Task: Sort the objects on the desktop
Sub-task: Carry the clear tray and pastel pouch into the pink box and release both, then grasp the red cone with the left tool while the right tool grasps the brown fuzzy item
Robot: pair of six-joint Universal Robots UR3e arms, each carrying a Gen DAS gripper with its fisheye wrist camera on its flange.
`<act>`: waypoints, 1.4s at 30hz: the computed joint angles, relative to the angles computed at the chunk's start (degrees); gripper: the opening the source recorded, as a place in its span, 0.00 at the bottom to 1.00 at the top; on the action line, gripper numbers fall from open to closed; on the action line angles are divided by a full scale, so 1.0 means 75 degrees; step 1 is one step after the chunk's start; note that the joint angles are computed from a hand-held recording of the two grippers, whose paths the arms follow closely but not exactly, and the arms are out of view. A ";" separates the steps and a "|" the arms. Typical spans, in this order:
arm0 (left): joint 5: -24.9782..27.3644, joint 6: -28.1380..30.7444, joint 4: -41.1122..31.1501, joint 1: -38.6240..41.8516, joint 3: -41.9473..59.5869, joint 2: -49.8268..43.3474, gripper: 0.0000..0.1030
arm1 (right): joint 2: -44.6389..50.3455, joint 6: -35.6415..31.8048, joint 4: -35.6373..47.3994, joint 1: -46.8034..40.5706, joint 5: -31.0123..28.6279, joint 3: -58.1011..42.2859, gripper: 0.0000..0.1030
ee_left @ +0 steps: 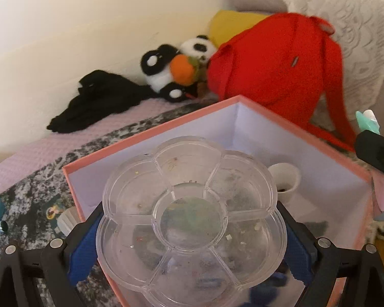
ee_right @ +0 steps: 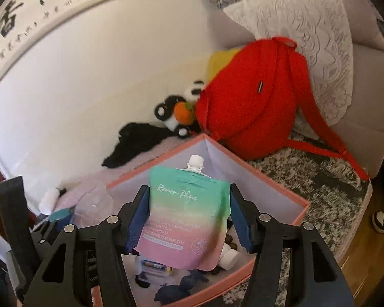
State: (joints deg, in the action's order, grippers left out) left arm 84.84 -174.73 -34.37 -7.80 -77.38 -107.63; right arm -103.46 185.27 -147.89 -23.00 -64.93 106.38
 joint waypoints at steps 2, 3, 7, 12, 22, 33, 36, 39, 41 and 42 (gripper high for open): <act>0.0301 -0.0073 0.0162 -0.0099 0.0087 -0.0190 0.95 | 0.0425 0.0112 -0.0218 0.0193 -0.0158 -0.0119 0.63; 0.0449 -0.0114 0.0200 -0.0137 0.0136 -0.0260 0.95 | 0.0616 0.0151 -0.0324 0.0320 -0.0308 -0.0187 0.68; 0.0589 -0.0035 0.0328 -0.0116 0.0100 -0.0133 0.97 | 0.0906 0.0610 -0.0867 0.0803 -0.1255 -0.0165 0.94; 0.0644 -0.0004 0.0725 -0.0079 -0.0195 0.0385 0.99 | 0.0731 0.0727 -0.0977 0.0722 -0.1182 -0.0011 0.95; -0.1200 0.0228 -0.0123 0.2416 -0.2565 0.3420 0.99 | -0.0164 0.0980 -0.1273 0.1836 -0.1739 0.0051 0.96; -0.3996 0.4975 -0.3242 0.9613 -0.6696 0.6948 0.99 | 0.2174 0.0644 -0.1587 0.6046 -0.2869 -0.1716 0.99; -0.4062 0.5318 -0.2791 0.9782 -0.7191 0.6301 0.99 | 0.3652 0.0397 -0.0995 0.6860 -0.3010 -0.2864 0.99; -0.3919 0.4927 -0.1252 0.9216 -0.7495 0.5148 0.99 | 0.5180 0.0138 -0.0041 0.7334 -0.3088 -0.4366 0.99; -0.3756 0.4407 -0.0176 0.8683 -0.7426 0.4150 0.99 | 0.6187 0.0053 0.0598 0.7496 -0.3153 -0.5476 0.99; -0.3639 0.4138 0.0230 0.8473 -0.7340 0.3777 0.99 | 0.6682 0.0078 0.0885 0.7514 -0.3174 -0.6047 0.99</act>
